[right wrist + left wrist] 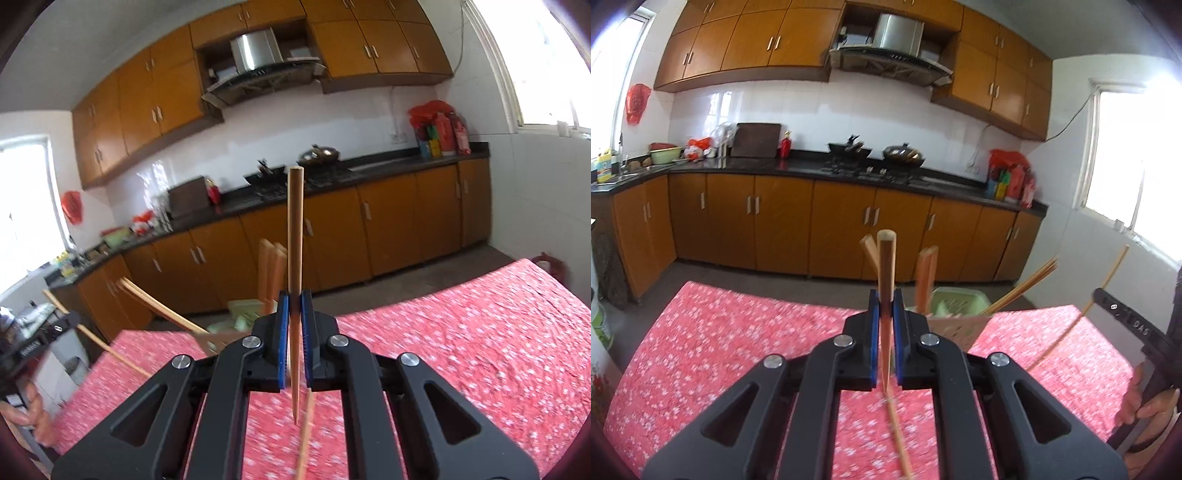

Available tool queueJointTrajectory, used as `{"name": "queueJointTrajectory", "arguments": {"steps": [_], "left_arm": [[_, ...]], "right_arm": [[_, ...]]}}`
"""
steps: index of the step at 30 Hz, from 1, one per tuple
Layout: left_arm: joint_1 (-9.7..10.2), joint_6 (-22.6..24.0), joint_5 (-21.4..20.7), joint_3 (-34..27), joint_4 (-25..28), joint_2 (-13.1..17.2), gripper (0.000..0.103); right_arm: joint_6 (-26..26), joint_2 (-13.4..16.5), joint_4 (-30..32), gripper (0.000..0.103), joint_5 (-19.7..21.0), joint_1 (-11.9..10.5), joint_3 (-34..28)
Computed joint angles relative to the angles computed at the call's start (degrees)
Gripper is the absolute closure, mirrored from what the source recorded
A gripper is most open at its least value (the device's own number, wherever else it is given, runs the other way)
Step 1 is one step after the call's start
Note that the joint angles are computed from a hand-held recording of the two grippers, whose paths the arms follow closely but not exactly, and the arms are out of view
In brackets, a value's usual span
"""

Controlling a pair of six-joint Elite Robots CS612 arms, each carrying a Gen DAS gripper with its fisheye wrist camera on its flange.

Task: Organize utensils
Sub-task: 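Lift both held chopsticks up over the utensil holder with both tools, then lower the chopsticks into the holder and open both tools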

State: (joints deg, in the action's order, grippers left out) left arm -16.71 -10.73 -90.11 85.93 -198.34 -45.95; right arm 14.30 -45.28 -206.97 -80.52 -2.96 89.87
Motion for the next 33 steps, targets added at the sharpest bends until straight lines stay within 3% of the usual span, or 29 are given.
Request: {"name": "queueJointTrajectory", "arguments": {"steps": [7, 15, 22, 25, 33], "left_arm": [[-1.16, -0.8, -0.9, -3.2, -3.6, 0.6, 0.095], [-2.29, -1.5, 1.5, -9.1, -5.6, 2.9, 0.095], [-2.77, -1.9, 4.5, -12.0, -8.8, 5.1, 0.095], [-2.93, -1.7, 6.1, -12.6, -11.4, 5.6, 0.095], [-3.25, -1.9, 7.8, -14.7, -12.3, 7.2, 0.095]], "right_arm": [[1.6, 1.1, -5.2, 0.095, 1.7, 1.1, -4.0], [-0.1, 4.1, -8.6, 0.095, -3.3, 2.5, -9.9], [-1.4, 6.5, -3.5, 0.095, -4.4, 2.9, -13.1], [-0.7, 6.5, -3.2, 0.095, -4.3, 2.8, -12.8], [-1.0, 6.3, -2.5, 0.095, -4.2, 2.9, -13.0]]}}
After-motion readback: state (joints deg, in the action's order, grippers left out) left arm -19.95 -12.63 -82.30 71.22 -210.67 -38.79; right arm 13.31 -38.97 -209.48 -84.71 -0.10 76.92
